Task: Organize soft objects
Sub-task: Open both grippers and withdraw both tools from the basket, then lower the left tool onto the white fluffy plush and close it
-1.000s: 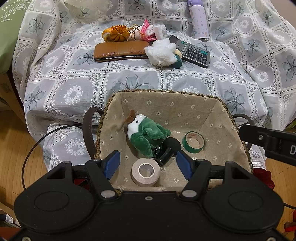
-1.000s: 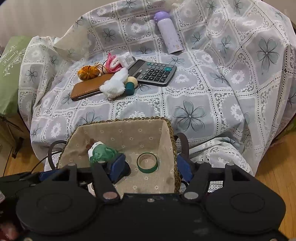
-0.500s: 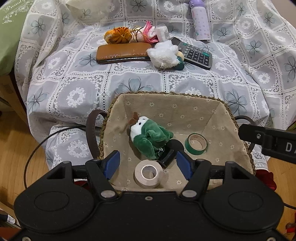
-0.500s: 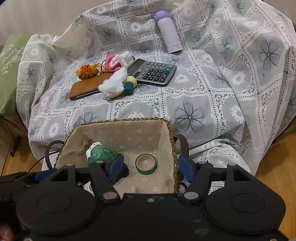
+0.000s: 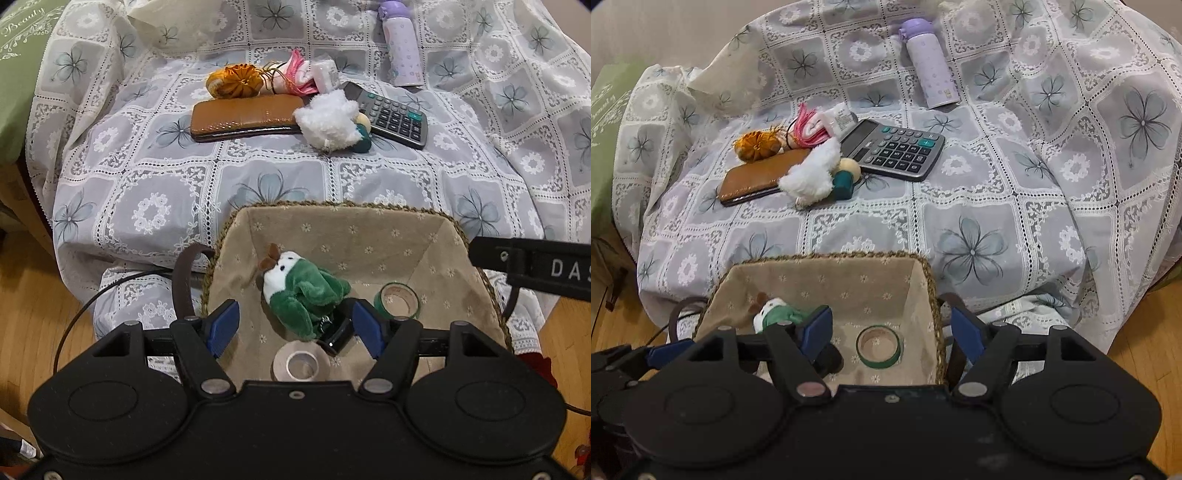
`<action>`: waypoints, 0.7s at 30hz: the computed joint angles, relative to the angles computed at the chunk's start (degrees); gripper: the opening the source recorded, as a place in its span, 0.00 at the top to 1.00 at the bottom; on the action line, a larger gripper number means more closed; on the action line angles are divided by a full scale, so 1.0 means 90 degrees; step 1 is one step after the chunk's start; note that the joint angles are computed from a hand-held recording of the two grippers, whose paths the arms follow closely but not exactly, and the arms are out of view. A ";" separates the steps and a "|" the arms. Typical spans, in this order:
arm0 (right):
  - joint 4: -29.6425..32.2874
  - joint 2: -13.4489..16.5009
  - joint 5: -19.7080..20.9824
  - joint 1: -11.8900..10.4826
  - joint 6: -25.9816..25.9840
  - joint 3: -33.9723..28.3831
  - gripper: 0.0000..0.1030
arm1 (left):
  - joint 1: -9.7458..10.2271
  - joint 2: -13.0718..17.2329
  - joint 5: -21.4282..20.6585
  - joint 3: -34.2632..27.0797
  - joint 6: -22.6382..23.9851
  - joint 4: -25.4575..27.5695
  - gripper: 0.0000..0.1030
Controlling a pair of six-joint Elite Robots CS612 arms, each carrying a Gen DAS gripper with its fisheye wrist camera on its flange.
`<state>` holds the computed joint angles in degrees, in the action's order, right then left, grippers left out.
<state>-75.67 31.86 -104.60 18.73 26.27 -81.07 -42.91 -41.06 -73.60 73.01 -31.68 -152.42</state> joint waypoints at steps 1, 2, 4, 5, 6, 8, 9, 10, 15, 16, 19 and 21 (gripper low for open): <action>-0.0015 -0.0017 -0.0004 -0.0011 0.0008 0.0036 0.30 | 0.0010 0.0009 0.0002 -0.0027 -0.0011 0.0029 0.38; -0.0038 -0.0037 -0.0005 -0.0025 0.0017 0.0080 0.29 | 0.0021 0.0022 0.0005 -0.0062 -0.0018 0.0063 0.38; -0.0070 -0.0086 0.0008 -0.0055 0.0038 0.0184 0.29 | 0.0049 0.0053 0.0008 -0.0146 -0.0026 0.0141 0.38; -0.0081 -0.0111 0.0024 -0.0071 0.0052 0.0242 0.29 | 0.0065 0.0073 0.0009 -0.0198 -0.0031 0.0185 0.38; -0.0088 -0.0137 0.0045 -0.0088 0.0065 0.0304 0.29 | 0.0079 0.0094 0.0008 -0.0251 -0.0040 0.0233 0.38; -0.0098 -0.0191 0.0088 -0.0122 0.0083 0.0430 0.29 | 0.0113 0.0139 -0.0014 -0.0362 -0.0056 0.0318 0.38; -0.0110 -0.0215 0.0106 -0.0137 0.0091 0.0489 0.29 | 0.0134 0.0168 -0.0026 -0.0436 -0.0062 0.0377 0.38; -0.0126 -0.0241 0.0128 -0.0153 0.0101 0.0552 0.29 | 0.0151 0.0194 -0.0034 -0.0496 -0.0063 0.0418 0.38; -0.0299 -0.0338 0.0262 -0.0246 0.0159 0.0832 0.28 | 0.0257 0.0404 -0.0175 -0.0912 -0.0046 0.0595 0.29; -0.0348 -0.0357 0.0288 -0.0265 0.0166 0.0891 0.28 | 0.0270 0.0455 -0.0172 -0.1019 -0.0018 0.0666 0.29; -0.0502 -0.0408 0.0316 -0.0316 0.0193 0.1067 0.25 | 0.0308 0.0612 -0.0200 -0.1328 0.0114 0.0764 0.29; -0.0574 -0.0470 0.0282 -0.0343 0.0185 0.1249 0.25 | 0.0333 0.0731 -0.0214 -0.1562 0.0213 0.0860 0.29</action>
<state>-80.84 27.63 -102.06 15.65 27.94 -69.83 -39.91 -34.48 -75.53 58.95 -29.76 -144.69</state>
